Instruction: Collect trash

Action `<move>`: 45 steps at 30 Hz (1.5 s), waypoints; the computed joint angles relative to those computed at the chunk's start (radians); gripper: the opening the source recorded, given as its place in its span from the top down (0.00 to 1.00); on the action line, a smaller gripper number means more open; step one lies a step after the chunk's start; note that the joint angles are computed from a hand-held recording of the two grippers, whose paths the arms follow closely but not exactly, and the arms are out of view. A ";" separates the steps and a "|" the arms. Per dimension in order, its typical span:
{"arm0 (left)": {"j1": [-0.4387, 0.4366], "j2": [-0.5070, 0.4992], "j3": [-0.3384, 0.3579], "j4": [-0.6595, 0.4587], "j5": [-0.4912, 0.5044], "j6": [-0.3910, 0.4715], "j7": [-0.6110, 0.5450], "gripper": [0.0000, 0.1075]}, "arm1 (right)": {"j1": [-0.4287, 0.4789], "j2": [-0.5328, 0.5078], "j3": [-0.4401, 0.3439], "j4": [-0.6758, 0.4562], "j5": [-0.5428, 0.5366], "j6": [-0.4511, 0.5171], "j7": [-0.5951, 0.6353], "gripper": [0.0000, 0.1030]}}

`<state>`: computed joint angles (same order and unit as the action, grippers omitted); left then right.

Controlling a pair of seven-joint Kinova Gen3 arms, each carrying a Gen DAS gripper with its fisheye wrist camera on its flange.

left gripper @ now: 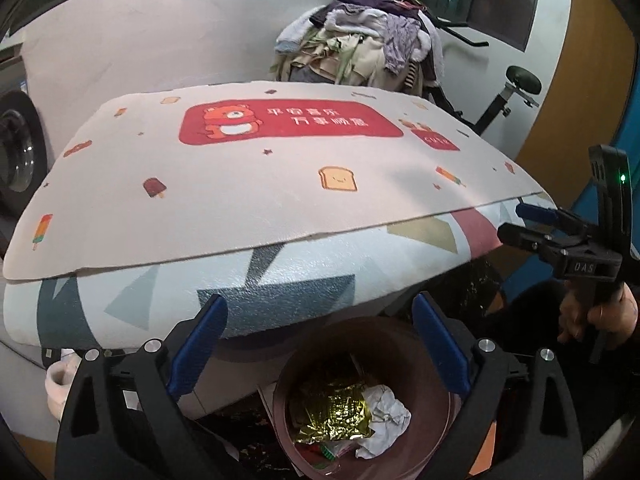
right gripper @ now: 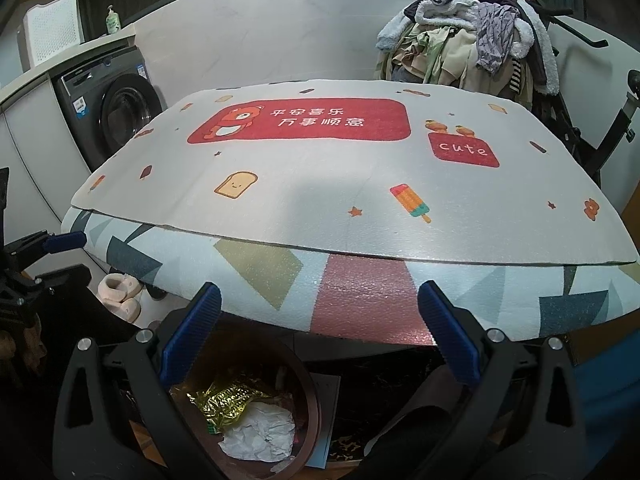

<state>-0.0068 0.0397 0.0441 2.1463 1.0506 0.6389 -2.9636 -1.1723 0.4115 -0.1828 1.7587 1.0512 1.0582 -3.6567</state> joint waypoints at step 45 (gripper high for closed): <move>0.230 -0.305 -0.111 -0.251 -0.376 -0.067 0.542 0.10 | -0.115 -0.076 -0.020 -0.415 0.056 0.493 0.375 0.06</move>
<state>0.2233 -0.2657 -0.0666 1.8956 0.6749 0.5716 -2.4220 -1.2870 0.3357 -0.2032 1.3441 1.1073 1.5517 -3.2819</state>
